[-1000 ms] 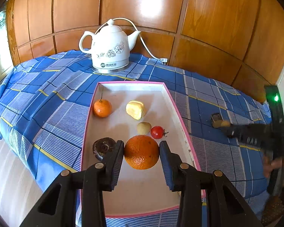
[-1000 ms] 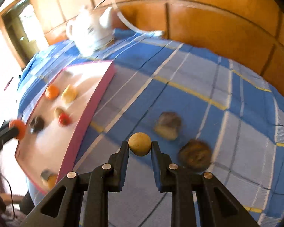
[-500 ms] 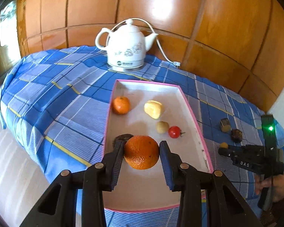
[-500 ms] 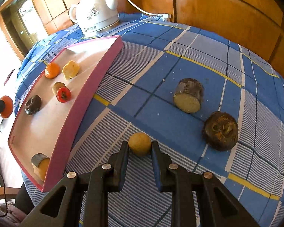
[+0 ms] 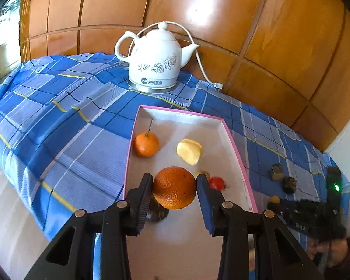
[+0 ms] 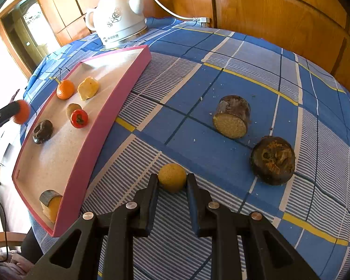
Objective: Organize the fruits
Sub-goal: 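Lower the orange into the tray and open the left tool while the right tool lifts the yellow ball, then carry the yellow ball into the tray with the right tool and release it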
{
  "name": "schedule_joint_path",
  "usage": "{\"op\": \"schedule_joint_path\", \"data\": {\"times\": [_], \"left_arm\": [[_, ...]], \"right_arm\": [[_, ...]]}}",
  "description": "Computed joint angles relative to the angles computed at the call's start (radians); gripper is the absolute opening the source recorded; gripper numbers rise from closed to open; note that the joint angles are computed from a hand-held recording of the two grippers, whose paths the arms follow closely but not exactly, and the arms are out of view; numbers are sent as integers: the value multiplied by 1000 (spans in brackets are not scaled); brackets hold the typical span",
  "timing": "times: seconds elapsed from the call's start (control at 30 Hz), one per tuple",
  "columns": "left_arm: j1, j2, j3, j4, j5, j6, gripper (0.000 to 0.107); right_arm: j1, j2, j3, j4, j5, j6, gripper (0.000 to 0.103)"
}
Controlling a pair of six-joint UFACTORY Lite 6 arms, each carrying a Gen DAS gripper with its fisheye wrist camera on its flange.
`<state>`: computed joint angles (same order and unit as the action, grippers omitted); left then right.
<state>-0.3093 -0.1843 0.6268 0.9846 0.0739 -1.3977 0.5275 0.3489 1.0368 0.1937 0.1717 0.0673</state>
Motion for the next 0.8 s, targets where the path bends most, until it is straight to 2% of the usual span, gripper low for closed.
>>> {"op": "schedule_joint_path", "data": {"times": [0.1,0.2,0.27,0.33,0.37,0.53,0.8], "left_arm": [[10,133,98,204,-3,-191,39],[18,234,175,307,2,-280,40],[19,273,207,366,11,-333,44],[14,282,218,427,30,-393,53],[13,275,213,452,37,-420,53],[-22,208,160,333,120,-341,53],[-132,33,0,311,266,-380,53]], "right_arm": [[-2,-2,-3,20,-2,-19,24],[-6,-2,-2,52,-1,-52,24],[-9,-3,-5,75,-3,-76,24],[-9,-3,-5,83,-3,-84,24],[-11,-3,-6,91,-4,-93,24],[-11,-4,-9,85,-9,-88,24],[-1,-2,-6,-20,-12,23,24]]}}
